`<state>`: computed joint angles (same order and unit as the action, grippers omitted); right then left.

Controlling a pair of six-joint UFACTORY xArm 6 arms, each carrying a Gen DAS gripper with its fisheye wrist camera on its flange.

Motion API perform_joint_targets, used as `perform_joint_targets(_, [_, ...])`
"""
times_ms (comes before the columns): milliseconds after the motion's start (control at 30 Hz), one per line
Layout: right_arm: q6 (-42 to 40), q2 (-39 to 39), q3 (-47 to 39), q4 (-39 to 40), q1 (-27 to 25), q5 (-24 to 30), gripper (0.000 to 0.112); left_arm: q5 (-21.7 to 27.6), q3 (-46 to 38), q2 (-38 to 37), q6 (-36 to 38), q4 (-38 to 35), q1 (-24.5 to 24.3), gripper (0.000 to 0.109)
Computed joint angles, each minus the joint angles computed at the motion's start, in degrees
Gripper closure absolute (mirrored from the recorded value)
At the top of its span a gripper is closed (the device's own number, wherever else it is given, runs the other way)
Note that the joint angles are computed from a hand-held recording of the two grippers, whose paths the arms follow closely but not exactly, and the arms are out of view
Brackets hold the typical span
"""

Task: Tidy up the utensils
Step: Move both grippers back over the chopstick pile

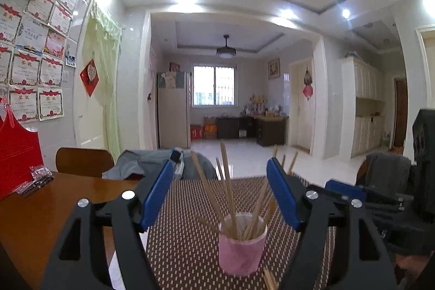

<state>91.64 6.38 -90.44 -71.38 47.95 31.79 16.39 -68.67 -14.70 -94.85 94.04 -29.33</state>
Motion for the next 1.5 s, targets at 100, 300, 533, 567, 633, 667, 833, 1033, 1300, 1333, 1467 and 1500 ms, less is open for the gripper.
perform_joint_targets(100, [-0.9, -1.8, 2.4, 1.3, 0.7, 1.0, 0.060, 1.0, 3.0, -1.7, 10.1, -8.2, -1.1, 0.038])
perform_joint_targets(300, [-6.2, -3.6, 6.3, 8.4, 1.5, 1.8, 0.056, 1.8, 7.9, -3.9, 30.2, -28.5, -2.6, 0.038])
perform_joint_targets(533, [-12.7, -5.2, 11.0, 18.4, 1.2, 2.8, 0.054, 7.7, 10.4, -3.6, 52.6, -51.1, -6.5, 0.038])
perform_joint_targets(567, [-13.7, -5.4, 11.6, 19.8, 1.1, 3.4, 0.054, 8.5, 10.4, -3.0, 56.2, -55.2, -7.0, 0.038])
perform_joint_targets(633, [-14.4, -5.8, 13.0, 21.8, 0.9, 3.7, 0.053, 10.3, 9.8, -1.4, 62.8, -62.7, -7.8, 0.038])
perform_joint_targets(667, [-14.6, -6.2, 13.7, 22.7, 0.7, 3.9, 0.053, 11.4, 9.4, -0.5, 66.2, -66.7, -8.1, 0.038])
perform_joint_targets(833, [-15.0, -8.2, 18.3, 26.4, -0.7, 2.6, 0.053, 19.7, 4.7, 6.0, 76.2, -80.4, -9.2, 0.038])
perform_joint_targets(1033, [-15.7, -10.0, 21.8, 28.2, -1.5, 1.0, 0.052, 26.5, -0.1, 12.1, 82.9, -89.9, -8.8, 0.038])
perform_joint_targets(1300, [-19.2, -8.7, 21.0, 31.5, -1.7, 0.3, 0.052, 28.3, -1.1, 14.0, 85.0, -93.5, -6.3, 0.038])
perform_joint_targets(1333, [-19.4, -8.5, 20.9, 31.7, -1.7, 0.3, 0.052, 28.5, -1.0, 13.8, 84.9, -93.5, -5.8, 0.038])
perform_joint_targets(1467, [-21.5, -7.4, 20.0, 33.5, -1.4, 0.4, 0.052, 28.8, -0.4, 13.3, 86.4, -94.8, -4.1, 0.038])
perform_joint_targets(1500, [-22.1, -7.1, 19.7, 33.9, -1.3, 0.6, 0.052, 28.8, -0.2, 13.2, 86.3, -94.4, -3.9, 0.038])
